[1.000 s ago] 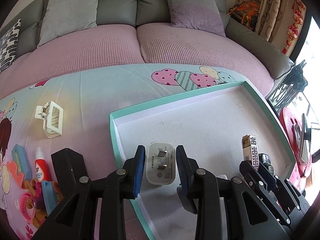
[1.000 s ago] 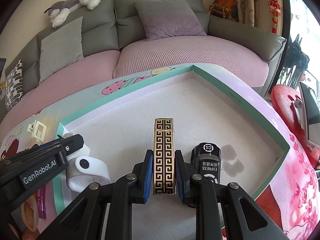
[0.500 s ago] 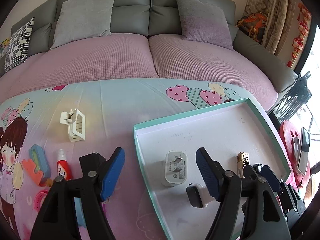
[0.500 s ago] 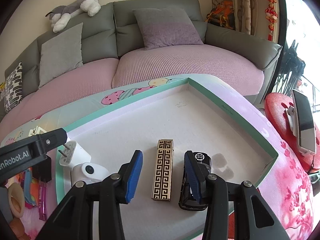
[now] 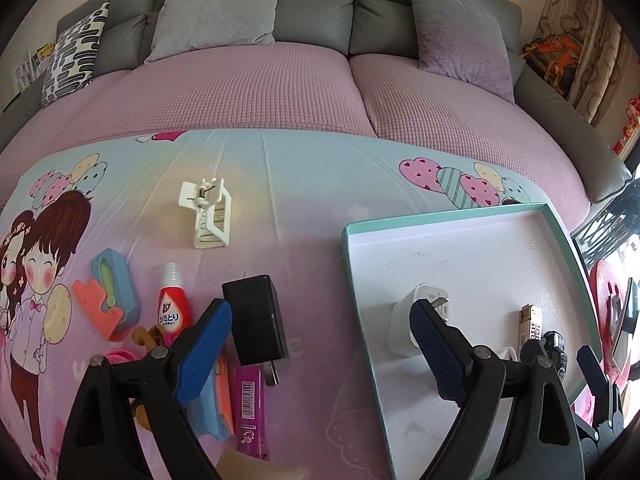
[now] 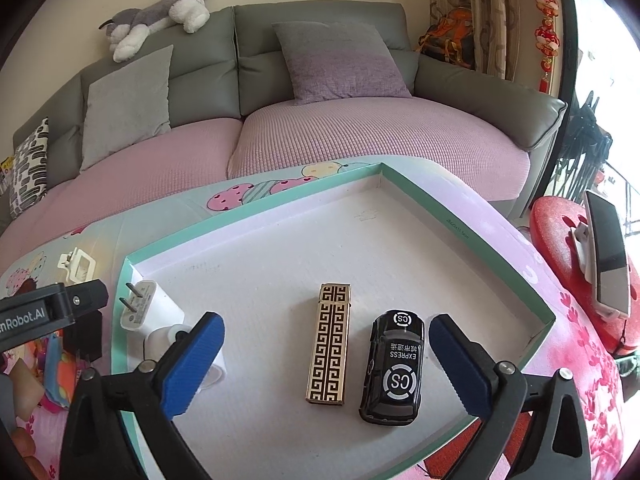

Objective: Organize rigid objects
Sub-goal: 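Withdraw both open tools from the tray back toward the item pile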

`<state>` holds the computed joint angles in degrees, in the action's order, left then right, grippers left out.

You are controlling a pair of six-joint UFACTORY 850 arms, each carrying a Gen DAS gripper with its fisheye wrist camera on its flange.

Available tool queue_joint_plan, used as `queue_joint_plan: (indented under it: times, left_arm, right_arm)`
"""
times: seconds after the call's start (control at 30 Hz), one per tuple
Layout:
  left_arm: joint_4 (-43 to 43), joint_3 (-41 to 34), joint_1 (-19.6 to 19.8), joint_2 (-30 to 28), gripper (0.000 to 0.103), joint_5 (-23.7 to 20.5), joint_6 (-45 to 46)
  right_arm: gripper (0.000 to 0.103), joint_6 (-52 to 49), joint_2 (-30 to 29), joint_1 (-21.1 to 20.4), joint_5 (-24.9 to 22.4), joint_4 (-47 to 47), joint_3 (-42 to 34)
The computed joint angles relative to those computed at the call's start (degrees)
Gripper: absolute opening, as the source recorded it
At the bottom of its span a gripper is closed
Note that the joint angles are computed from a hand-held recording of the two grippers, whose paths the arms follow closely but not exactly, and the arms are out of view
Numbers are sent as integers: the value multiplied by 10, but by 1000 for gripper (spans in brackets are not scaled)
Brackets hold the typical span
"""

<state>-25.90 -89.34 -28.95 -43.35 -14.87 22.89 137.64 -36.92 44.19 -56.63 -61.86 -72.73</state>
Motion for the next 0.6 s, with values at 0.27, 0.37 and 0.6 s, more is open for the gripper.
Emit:
queue_joint_plan:
  times: [0.27, 0.37, 0.6]
  left_arm:
    - [41, 23, 13, 19, 91, 7, -60]
    - [53, 40, 20, 35, 91, 24, -79]
    - [93, 81, 44, 74, 91, 64, -144]
  right_arm:
    - [103, 38, 9, 9, -29, -18, 8]
    - [103, 61, 13, 23, -75, -40, 5]
    - [103, 76, 8, 31, -84, -89, -10]
